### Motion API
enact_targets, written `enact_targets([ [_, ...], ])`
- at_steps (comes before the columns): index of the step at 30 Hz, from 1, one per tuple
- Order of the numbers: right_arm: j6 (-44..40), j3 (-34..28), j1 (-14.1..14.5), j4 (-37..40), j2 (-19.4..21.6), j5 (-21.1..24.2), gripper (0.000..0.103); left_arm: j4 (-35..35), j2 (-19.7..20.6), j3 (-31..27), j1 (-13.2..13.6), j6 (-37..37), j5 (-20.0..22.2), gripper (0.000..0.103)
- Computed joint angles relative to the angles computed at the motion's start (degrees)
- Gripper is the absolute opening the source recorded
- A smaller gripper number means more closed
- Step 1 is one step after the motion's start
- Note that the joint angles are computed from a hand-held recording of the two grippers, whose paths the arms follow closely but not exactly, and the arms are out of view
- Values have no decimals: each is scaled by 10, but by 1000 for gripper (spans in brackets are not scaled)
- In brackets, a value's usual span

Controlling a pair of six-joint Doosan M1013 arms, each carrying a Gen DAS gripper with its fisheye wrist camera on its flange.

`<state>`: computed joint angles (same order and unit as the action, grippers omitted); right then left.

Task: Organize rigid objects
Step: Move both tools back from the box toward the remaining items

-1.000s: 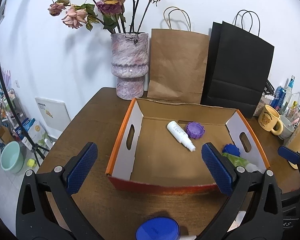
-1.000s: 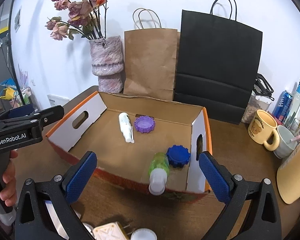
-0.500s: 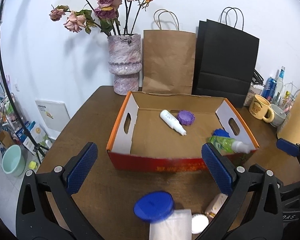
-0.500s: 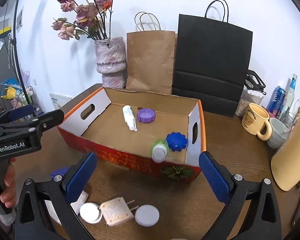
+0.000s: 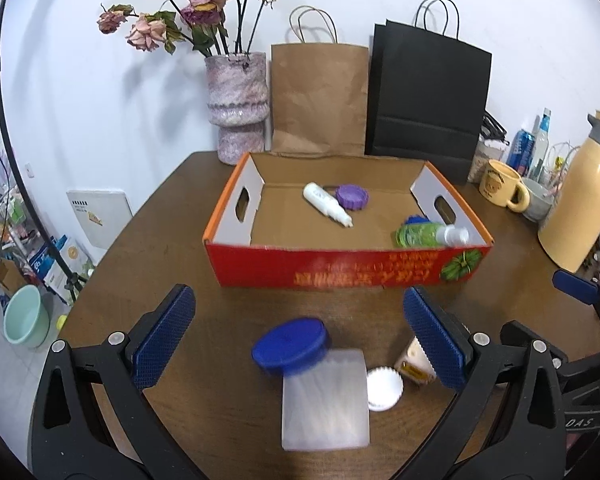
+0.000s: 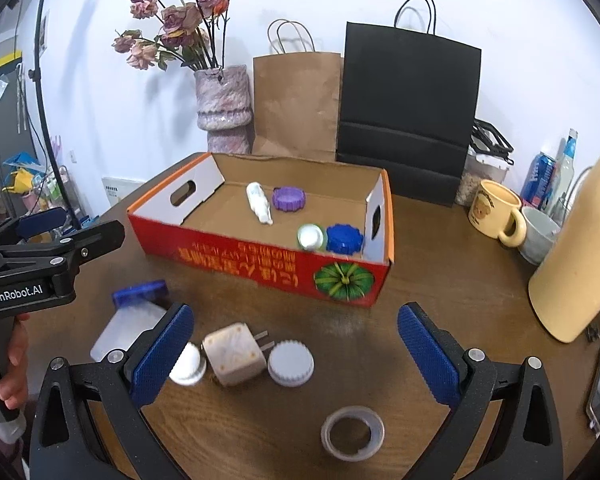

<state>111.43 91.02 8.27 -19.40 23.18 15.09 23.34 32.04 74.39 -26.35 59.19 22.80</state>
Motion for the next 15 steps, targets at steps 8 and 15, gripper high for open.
enact_targets([
  [8,23,32,-5,-20,-14,5,103,-15,-9,26,-5,17,-1,103],
  [15,6,50,-10,-18,-15,24,103,-40,-10,40,-8,45,9,103],
])
